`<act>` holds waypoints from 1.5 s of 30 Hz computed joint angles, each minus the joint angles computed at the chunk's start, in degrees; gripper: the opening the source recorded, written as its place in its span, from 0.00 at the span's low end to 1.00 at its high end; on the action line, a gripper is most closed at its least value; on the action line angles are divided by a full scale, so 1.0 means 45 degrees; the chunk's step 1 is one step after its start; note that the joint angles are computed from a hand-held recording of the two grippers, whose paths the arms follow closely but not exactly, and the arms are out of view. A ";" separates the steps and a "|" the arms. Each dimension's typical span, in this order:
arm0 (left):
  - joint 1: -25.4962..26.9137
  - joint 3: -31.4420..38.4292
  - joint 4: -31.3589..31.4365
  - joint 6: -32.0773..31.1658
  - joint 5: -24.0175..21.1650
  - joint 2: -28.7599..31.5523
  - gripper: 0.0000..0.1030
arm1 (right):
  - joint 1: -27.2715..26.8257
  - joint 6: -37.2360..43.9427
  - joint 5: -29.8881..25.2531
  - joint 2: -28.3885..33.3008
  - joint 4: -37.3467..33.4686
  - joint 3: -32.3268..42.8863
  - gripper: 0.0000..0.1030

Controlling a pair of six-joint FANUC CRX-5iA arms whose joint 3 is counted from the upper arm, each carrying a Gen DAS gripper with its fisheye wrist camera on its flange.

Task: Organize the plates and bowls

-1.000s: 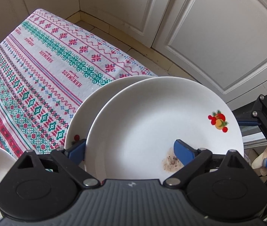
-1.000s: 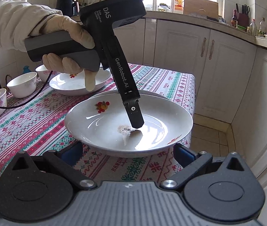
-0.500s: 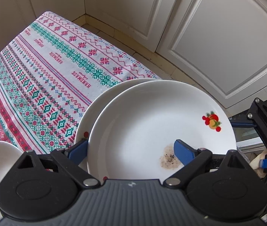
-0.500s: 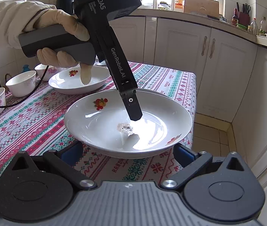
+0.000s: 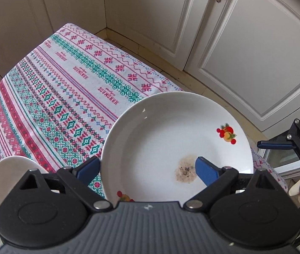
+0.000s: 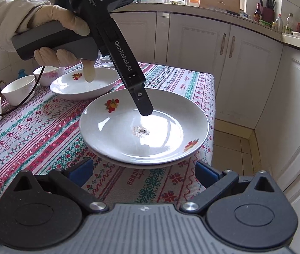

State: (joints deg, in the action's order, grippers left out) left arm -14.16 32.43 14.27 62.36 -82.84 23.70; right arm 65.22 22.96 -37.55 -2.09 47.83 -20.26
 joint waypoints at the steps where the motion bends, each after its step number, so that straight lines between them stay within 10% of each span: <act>1: 0.0045 -0.0156 0.0079 0.0078 0.0121 -0.0116 0.93 | 0.0053 -0.0130 -0.0073 -0.0031 0.0087 -0.0029 1.00; 17: 0.0325 -0.4615 -0.0066 0.1553 0.3691 -0.4960 0.94 | 0.1281 -0.1484 -0.1237 -0.0474 0.1568 -0.0161 1.00; 26: -0.0644 -0.8798 -0.3870 0.5922 0.7505 -0.8638 0.95 | 0.1701 -0.1332 -0.1481 -0.0438 0.1253 -0.0002 1.00; 35: -0.1864 -0.8740 -0.8703 1.2116 0.5836 -0.8160 0.95 | 0.1499 -0.0202 -0.1370 -0.0125 0.0090 0.0819 1.00; 45: -0.1266 -0.8905 -0.8758 1.2520 0.6623 -0.7685 0.95 | 0.0777 0.3875 -0.1854 0.1063 -0.2649 0.3366 1.00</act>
State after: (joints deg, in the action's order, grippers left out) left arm -19.86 -7.64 -25.14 118.71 -53.04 -10.88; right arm 68.72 40.40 -45.89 2.69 35.91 -5.11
